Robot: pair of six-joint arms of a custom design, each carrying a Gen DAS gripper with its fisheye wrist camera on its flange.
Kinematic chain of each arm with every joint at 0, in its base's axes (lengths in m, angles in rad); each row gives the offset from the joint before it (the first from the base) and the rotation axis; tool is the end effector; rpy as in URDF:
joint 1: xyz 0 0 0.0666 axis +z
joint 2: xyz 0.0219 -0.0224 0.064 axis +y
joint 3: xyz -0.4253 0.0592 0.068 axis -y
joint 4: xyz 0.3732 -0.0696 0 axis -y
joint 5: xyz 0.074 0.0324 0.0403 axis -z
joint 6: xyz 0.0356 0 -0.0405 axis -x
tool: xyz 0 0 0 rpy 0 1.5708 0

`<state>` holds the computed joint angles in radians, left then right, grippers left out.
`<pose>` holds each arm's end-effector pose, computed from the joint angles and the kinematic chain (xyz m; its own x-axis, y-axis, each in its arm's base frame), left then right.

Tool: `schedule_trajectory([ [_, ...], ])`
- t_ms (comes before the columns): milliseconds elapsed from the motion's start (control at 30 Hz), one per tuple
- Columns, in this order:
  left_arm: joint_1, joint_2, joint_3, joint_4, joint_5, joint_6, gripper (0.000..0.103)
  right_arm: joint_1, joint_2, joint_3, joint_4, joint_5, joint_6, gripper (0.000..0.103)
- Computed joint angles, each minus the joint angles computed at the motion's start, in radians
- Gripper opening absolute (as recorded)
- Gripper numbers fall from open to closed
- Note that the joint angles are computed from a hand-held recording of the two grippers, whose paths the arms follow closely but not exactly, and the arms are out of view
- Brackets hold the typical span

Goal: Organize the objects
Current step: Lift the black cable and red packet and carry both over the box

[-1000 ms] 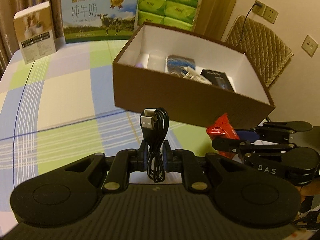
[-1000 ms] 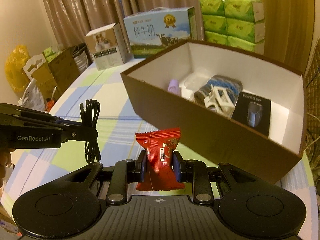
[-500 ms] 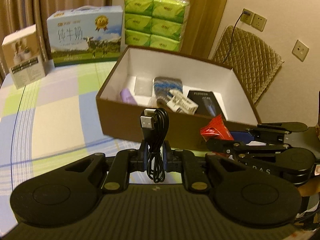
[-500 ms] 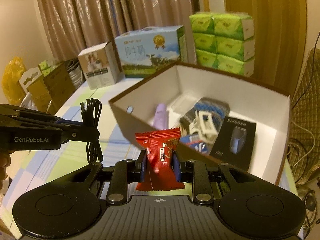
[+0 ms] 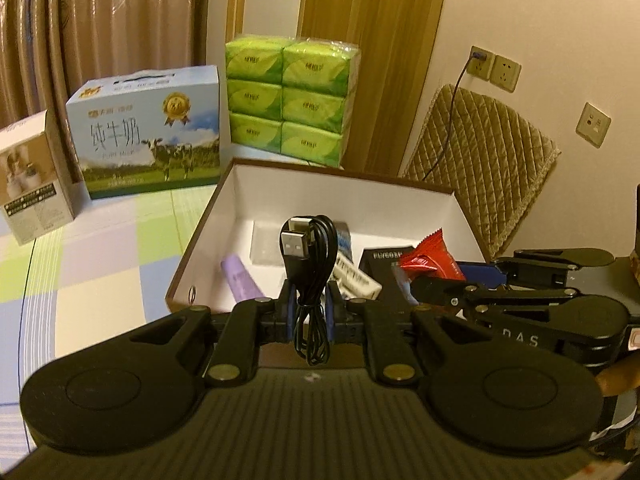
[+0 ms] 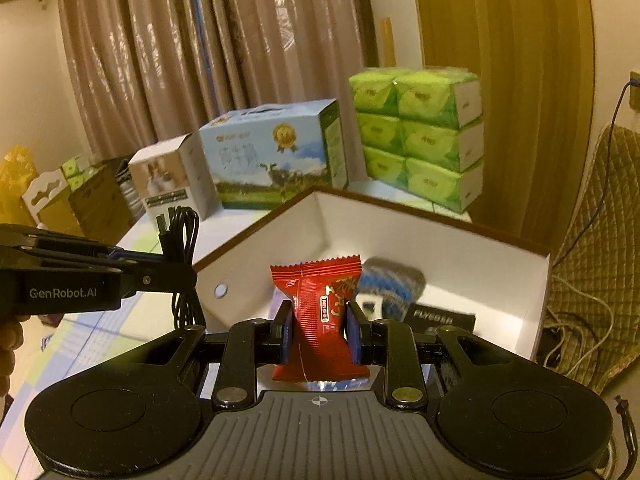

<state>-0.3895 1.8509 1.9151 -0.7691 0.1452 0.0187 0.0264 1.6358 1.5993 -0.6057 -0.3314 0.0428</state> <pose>0.6088 -0.2559 0.4735 -0.6083 0.2297 -0.7598 0.4664 0.8780 -0.1080 0.5759 0.0264 0.4723 -0.5860 -0.0559 -0.8084 -0.3108 0.9368 0.1604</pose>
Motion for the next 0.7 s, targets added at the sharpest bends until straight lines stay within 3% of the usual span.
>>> schedule_trajectory([
  [333,-0.013,0.111,0.168,-0.051,-0.024,-0.002,0.011,-0.022,0.097,0.119,-0.029,0.0,-0.021,0.024],
  [700,-0.019,0.297,0.437,-0.192,-0.076,-0.023,0.011,-0.034,0.197,0.234,-0.081,0.015,-0.043,0.024],
])
